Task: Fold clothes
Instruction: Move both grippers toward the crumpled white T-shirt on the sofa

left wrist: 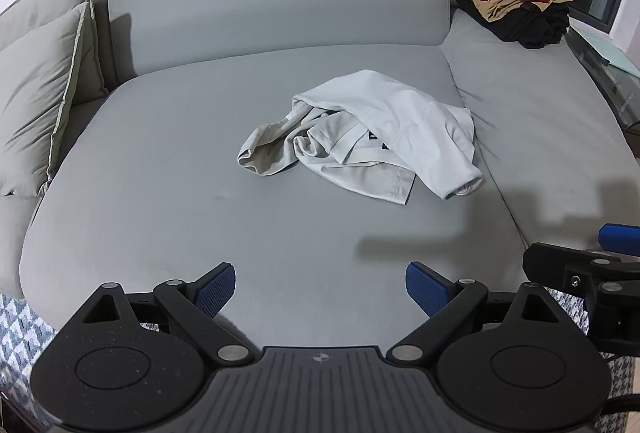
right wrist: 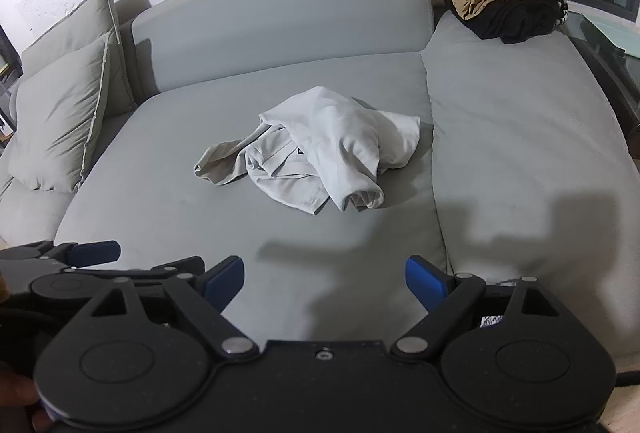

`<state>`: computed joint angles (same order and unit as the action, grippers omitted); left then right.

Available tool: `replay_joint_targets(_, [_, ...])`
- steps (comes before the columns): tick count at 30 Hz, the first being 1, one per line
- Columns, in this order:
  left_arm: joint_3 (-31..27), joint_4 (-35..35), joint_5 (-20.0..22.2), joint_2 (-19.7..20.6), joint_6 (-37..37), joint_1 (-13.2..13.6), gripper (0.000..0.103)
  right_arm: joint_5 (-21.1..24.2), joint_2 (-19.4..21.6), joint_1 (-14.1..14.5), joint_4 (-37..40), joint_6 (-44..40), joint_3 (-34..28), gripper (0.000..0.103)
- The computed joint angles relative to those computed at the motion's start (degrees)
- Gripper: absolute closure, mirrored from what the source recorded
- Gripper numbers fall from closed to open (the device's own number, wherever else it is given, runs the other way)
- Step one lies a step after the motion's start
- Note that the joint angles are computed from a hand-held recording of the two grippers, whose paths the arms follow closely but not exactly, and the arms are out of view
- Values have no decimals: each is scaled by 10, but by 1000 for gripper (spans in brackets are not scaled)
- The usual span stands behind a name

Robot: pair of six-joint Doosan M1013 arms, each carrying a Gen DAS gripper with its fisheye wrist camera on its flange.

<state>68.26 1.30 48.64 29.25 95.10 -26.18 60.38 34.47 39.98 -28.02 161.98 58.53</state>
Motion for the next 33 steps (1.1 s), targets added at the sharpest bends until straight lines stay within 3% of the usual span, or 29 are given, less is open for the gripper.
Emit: replay_joint_targets(33, [-7, -9, 17, 5, 6, 1, 9, -5, -2, -3, 10, 4, 4, 15])
